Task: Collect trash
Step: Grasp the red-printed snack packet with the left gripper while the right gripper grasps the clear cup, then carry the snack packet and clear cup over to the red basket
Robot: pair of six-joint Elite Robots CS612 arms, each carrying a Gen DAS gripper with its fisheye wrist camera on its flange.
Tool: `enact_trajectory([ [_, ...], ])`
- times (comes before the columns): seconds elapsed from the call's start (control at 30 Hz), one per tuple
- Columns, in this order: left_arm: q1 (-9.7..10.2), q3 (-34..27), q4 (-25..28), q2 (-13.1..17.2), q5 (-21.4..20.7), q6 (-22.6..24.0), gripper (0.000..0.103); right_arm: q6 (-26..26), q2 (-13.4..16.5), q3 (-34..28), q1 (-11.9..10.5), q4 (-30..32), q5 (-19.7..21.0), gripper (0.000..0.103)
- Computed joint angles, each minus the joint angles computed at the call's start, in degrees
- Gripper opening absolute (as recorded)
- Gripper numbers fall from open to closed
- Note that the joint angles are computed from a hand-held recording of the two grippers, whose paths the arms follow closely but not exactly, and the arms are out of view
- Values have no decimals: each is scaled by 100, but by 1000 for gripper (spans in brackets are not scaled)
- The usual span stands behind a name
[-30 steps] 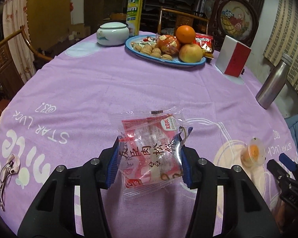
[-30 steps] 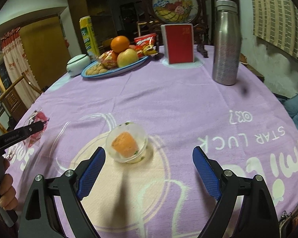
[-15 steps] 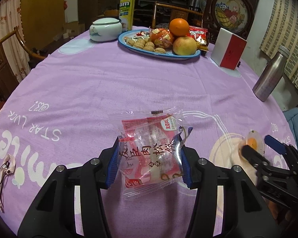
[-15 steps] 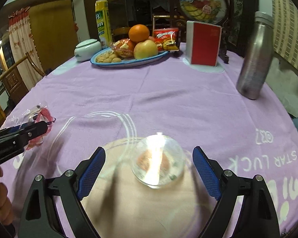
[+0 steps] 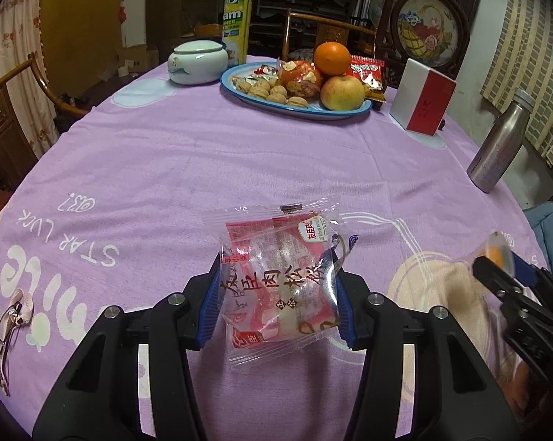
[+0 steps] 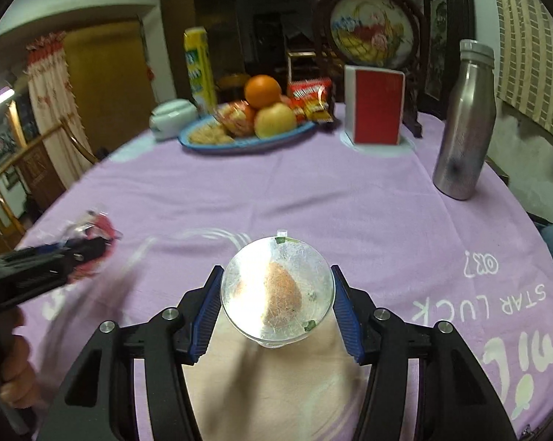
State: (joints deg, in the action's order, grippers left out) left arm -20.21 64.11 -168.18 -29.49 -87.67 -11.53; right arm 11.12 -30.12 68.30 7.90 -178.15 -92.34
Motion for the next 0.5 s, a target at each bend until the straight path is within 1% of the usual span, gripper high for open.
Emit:
enact_trajectory([
  [0.3,-15,58,-168,-21,160,48,52,0,-33,65,-2,-45,63,57],
  [0.43,-1,71,-165,-28,183,-21,52,16,-44,95,3,-85,155,57],
  [0.5,18,105,-181,-44,140,-100,52,-27,-54,120,17,-128,138,57],
])
